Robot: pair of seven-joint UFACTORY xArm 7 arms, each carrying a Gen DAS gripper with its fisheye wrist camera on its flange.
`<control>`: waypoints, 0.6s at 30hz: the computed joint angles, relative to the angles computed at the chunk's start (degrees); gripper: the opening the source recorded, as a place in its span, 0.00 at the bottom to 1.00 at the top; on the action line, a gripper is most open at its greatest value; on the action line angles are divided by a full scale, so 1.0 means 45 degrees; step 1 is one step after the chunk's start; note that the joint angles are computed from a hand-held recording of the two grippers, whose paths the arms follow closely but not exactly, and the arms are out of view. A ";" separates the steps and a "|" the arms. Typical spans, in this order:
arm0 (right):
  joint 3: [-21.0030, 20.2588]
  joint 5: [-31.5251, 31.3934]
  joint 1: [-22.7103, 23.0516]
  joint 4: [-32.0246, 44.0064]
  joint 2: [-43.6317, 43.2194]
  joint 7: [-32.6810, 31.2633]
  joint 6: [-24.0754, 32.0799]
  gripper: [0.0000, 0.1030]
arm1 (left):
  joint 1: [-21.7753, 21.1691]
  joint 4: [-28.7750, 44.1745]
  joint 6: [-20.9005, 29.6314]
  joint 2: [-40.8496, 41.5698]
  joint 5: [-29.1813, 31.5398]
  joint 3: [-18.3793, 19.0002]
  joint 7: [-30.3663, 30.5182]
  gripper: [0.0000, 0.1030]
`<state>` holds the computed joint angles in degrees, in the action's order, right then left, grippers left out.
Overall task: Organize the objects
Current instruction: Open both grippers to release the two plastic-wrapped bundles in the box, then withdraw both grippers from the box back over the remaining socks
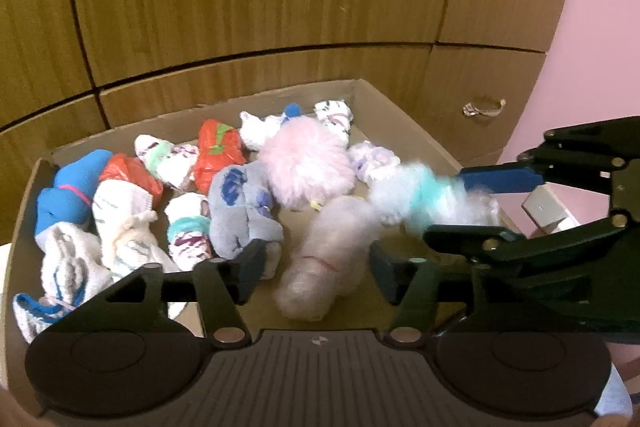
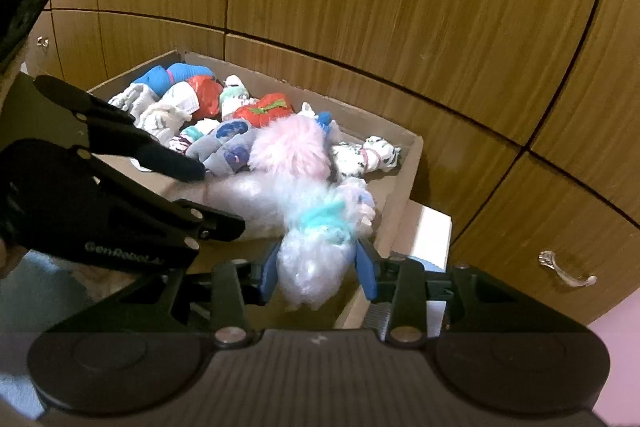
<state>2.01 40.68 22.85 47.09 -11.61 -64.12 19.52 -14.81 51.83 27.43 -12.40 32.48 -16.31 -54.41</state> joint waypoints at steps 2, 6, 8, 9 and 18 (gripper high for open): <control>0.0110 -0.0222 -0.0068 -0.0052 -0.0041 0.0196 -0.0215 0.47 | -0.0035 -0.0001 0.0235 -0.0118 -0.0091 -0.0003 0.0053 0.67; -0.0278 0.0332 0.0148 -0.0070 -0.0390 -0.0081 0.0127 0.60 | -0.0056 -0.0399 0.0206 -0.0775 -0.0284 -0.0024 0.0089 0.75; -0.0352 0.0622 0.0252 -0.0407 -0.0849 -0.0380 0.0042 0.61 | 0.0021 -0.0750 0.0143 -0.1350 -0.0269 -0.0157 0.0111 0.79; -0.0414 0.0767 0.0334 -0.0635 -0.1138 -0.0465 -0.0009 0.61 | 0.0079 -0.0972 0.0086 -0.1691 -0.0305 -0.0239 0.0066 0.83; -0.1410 0.2119 0.1614 -0.2881 -0.3916 -0.0551 -0.0086 0.66 | 0.0911 -0.3862 0.0872 -0.6562 -0.1096 -0.1697 -0.1053 0.93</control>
